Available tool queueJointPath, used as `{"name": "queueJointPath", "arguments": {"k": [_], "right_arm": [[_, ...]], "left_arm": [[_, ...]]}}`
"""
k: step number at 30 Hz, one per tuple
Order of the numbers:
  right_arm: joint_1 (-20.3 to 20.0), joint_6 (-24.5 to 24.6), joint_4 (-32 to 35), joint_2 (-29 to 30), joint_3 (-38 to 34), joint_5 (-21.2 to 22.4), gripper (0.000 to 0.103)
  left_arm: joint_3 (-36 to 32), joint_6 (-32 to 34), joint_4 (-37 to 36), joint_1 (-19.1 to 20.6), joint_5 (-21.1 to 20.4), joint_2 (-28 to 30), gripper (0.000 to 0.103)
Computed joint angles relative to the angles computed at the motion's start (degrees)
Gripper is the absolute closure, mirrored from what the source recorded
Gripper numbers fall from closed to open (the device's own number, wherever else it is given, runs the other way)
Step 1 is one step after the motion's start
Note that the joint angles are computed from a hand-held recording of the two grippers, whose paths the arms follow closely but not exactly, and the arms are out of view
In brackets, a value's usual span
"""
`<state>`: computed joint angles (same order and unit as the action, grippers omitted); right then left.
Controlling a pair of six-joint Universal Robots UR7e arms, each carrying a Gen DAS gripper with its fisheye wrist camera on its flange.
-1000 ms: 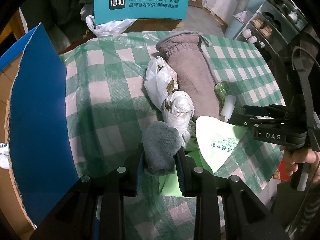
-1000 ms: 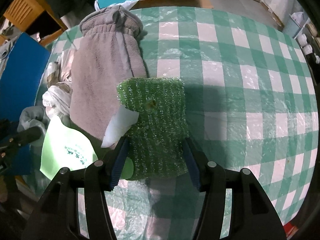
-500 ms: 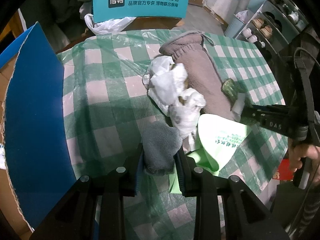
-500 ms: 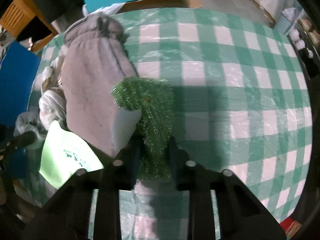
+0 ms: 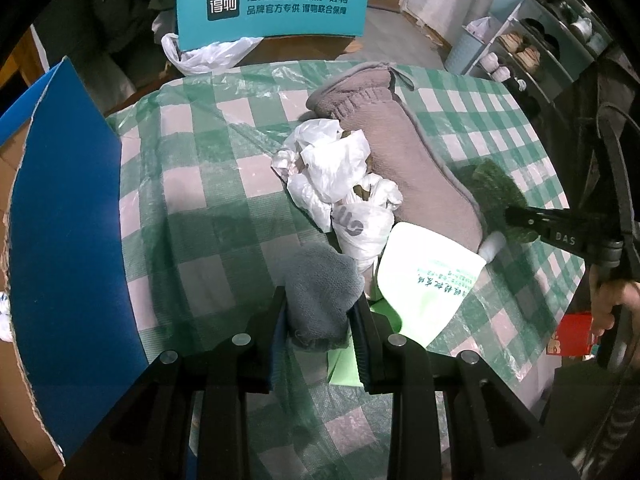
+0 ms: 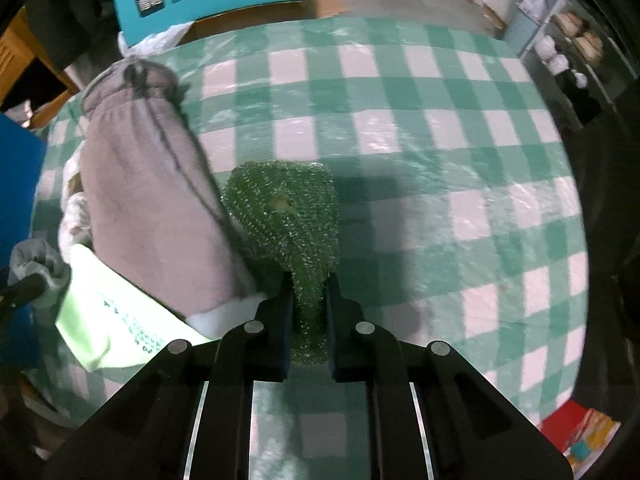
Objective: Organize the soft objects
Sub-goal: 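Lift the green mesh pad off the table with the right tool, then carry the mesh pad in the right tool and grey sock in the left tool to the box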
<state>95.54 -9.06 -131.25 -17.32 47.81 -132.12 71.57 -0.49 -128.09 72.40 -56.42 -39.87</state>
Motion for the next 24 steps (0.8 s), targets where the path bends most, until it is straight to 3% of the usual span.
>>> {"name": "queueJointPath", "arguments": {"k": [6,24], "right_arm": [[-0.23,0.36,-1.48,-1.58,2.45,-1.35,0.093],[2.11,-2.8,-10.04,-6.78,9.62,4.52,0.093]], "left_arm": [[-0.03,-0.27,0.22,0.06,0.47,0.13,0.073],[4.73,1.85,-5.42,-2.28,2.06,-4.3,0.076]]}}
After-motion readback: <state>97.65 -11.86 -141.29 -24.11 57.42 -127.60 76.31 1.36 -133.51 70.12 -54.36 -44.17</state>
